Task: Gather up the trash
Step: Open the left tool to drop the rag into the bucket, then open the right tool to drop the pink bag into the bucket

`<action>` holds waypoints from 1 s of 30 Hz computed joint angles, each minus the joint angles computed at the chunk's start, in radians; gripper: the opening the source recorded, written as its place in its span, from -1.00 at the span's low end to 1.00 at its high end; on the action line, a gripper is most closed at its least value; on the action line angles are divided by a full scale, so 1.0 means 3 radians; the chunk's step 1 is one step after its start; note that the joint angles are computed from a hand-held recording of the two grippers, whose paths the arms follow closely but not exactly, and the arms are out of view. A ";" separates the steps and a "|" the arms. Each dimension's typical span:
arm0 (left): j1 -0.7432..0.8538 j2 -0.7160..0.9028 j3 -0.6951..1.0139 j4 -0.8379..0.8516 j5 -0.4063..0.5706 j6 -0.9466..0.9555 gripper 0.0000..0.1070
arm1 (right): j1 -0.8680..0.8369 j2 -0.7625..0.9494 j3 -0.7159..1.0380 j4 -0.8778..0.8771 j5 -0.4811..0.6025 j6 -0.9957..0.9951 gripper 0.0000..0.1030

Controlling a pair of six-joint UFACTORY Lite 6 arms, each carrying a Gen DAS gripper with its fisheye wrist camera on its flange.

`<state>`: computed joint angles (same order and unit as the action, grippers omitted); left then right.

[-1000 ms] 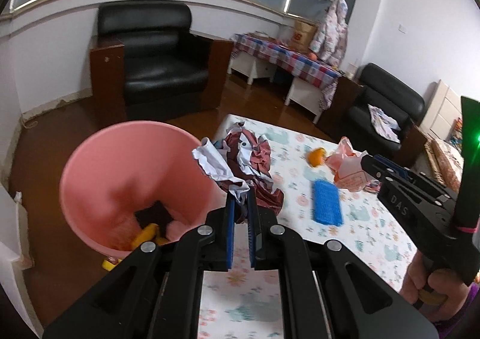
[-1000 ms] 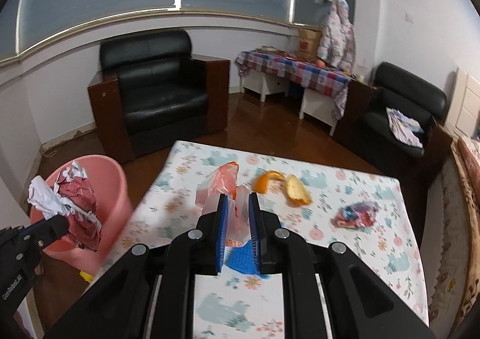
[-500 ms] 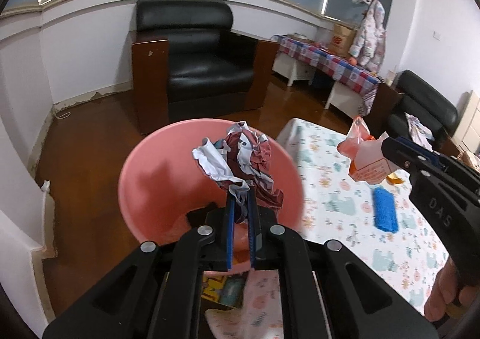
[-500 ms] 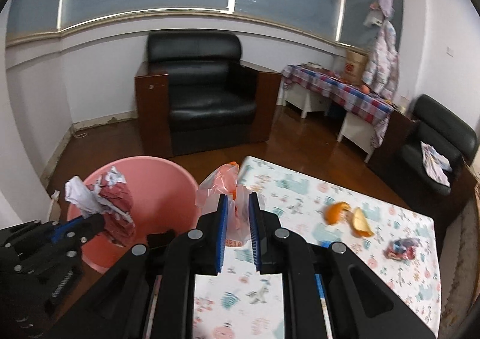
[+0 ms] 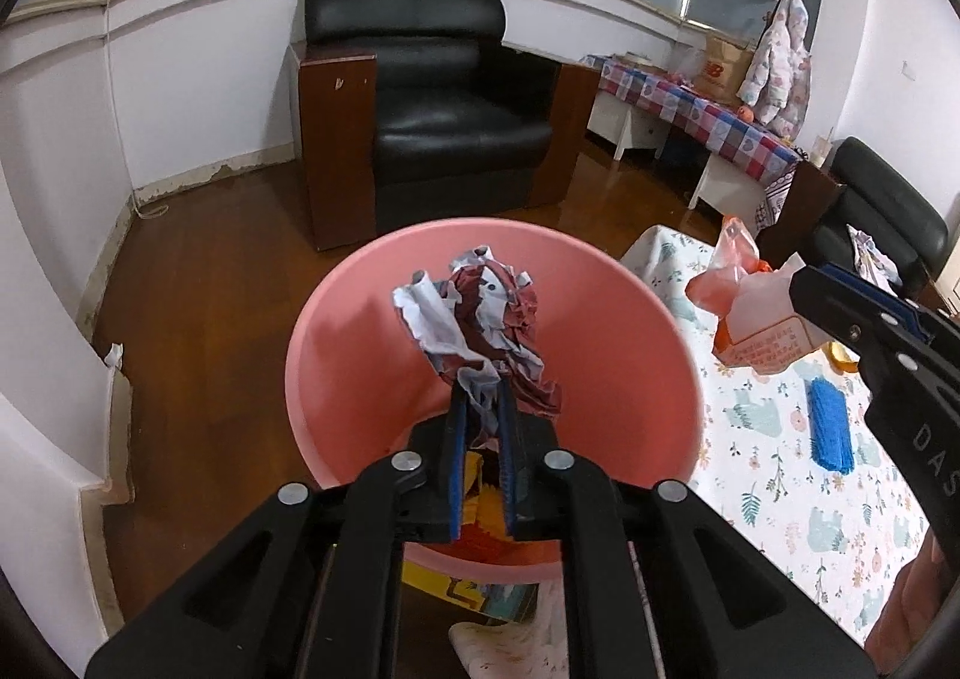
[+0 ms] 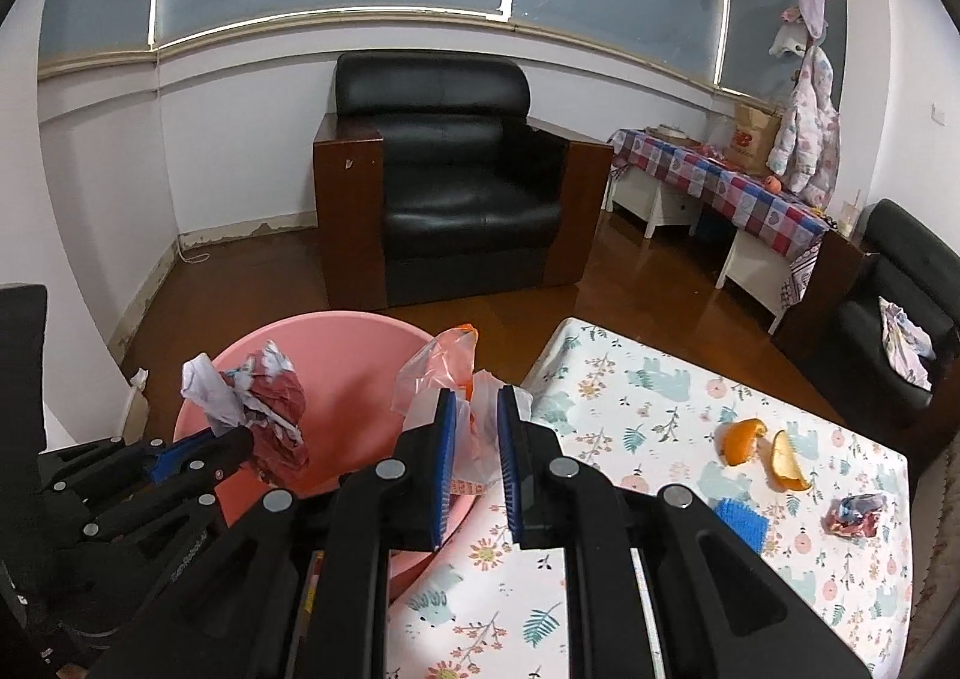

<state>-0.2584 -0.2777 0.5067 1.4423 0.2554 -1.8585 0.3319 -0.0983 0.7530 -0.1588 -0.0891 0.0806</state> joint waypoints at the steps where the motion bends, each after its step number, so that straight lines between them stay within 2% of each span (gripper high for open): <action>1: 0.0037 0.0005 -0.0008 -0.0004 -0.0041 0.0017 -0.77 | 0.0008 0.0029 0.0010 -0.0014 -0.0011 0.0024 -0.74; 3: 0.0085 -0.0009 -0.0032 0.0030 -0.0082 0.0005 -0.57 | 0.0007 0.0066 0.0022 -0.0110 -0.0036 0.0123 -0.74; 6: 0.0147 -0.0096 -0.0100 0.0171 -0.0149 -0.0096 -0.40 | -0.0009 0.0136 0.0064 -0.0351 -0.0063 0.0348 -0.74; 9: 0.0220 -0.0165 -0.0140 0.0107 -0.0200 -0.0003 -0.40 | 0.0008 0.0205 0.0116 -0.0399 -0.0077 0.0395 -0.74; 16: 0.0156 -0.0482 -0.0302 -0.0222 -0.0098 0.0312 -0.40 | -0.0047 0.0215 0.0097 -0.1135 -0.0173 0.1058 -0.74; 22: 0.0069 -0.0724 -0.0380 -0.0644 -0.0010 0.0654 -0.40 | -0.0032 0.0208 0.0089 -0.1303 -0.0214 0.1219 -0.71; 30: -0.0014 -0.0932 -0.0464 -0.1025 0.0095 0.0985 -0.40 | -0.0004 0.0166 0.0082 -0.1597 -0.0252 0.1539 -0.53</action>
<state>-0.2626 -0.5573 0.3675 1.1346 0.2840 -1.5631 0.3308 -0.0483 0.7777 -0.6379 -0.1648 0.5424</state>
